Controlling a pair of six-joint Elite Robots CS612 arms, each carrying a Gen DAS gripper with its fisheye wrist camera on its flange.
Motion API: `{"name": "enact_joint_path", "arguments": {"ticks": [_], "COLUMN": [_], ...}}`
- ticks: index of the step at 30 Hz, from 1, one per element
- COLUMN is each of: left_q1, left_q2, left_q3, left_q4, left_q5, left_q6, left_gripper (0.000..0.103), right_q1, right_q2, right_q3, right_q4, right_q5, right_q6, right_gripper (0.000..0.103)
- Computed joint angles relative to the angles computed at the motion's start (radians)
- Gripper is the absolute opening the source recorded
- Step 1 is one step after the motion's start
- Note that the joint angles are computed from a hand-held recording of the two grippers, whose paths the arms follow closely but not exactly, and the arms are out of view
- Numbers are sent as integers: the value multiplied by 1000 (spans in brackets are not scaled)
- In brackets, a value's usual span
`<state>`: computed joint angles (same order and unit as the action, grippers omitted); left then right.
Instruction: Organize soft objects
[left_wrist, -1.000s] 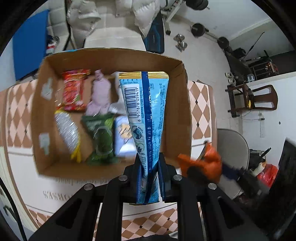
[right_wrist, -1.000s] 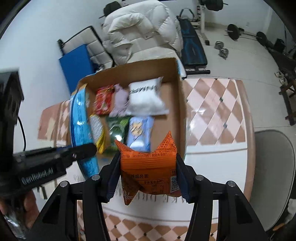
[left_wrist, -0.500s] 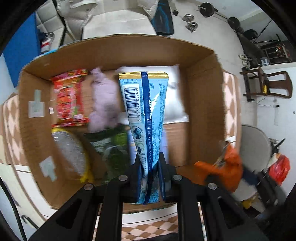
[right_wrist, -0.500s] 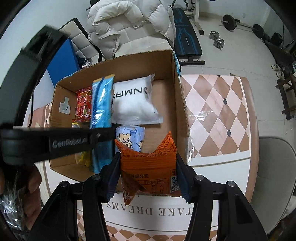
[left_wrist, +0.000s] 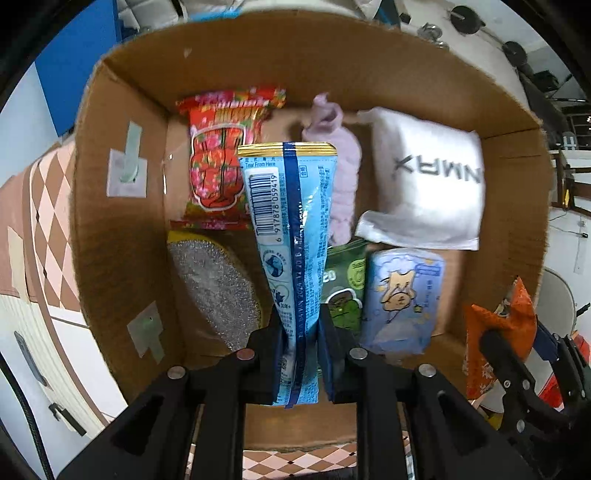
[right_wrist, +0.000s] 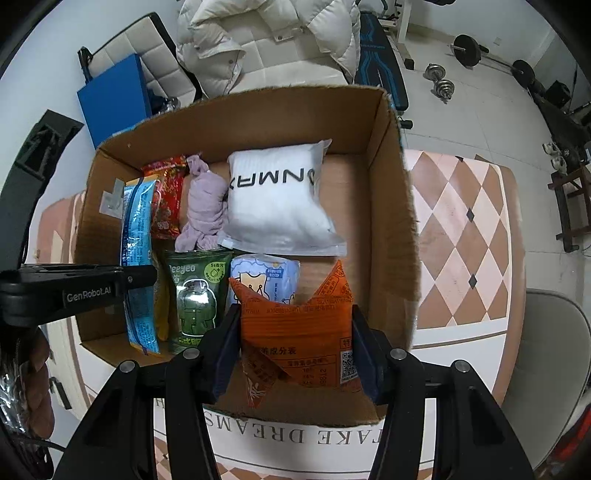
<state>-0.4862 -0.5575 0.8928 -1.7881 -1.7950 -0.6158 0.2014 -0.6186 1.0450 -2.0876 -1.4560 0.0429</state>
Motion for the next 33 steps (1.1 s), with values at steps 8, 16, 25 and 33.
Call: {"name": "enact_joint_path", "arguments": {"ticks": [8,16,25,33], "left_q1": [9,15,-1,-38], "left_q2": [-20,-60,-167,-214], "left_q3": [37,92,250,332], "left_q4": [-29,-99,-240,-288], "left_q5": [-34,11,125,238], "left_q6": [-5,-24,-64,-143], "left_gripper": [43,86,99,99], "right_q1": [5,3,13,21], "right_q2": [56,44,5,-39], "right_q3": [-86,-75,-13,65], "right_q4": [151,141,44,-39], "right_q5": [-51,-27,-86,-118], "right_q6": [3,-5,-15,-4], "right_gripper": [92,100,103,103]}}
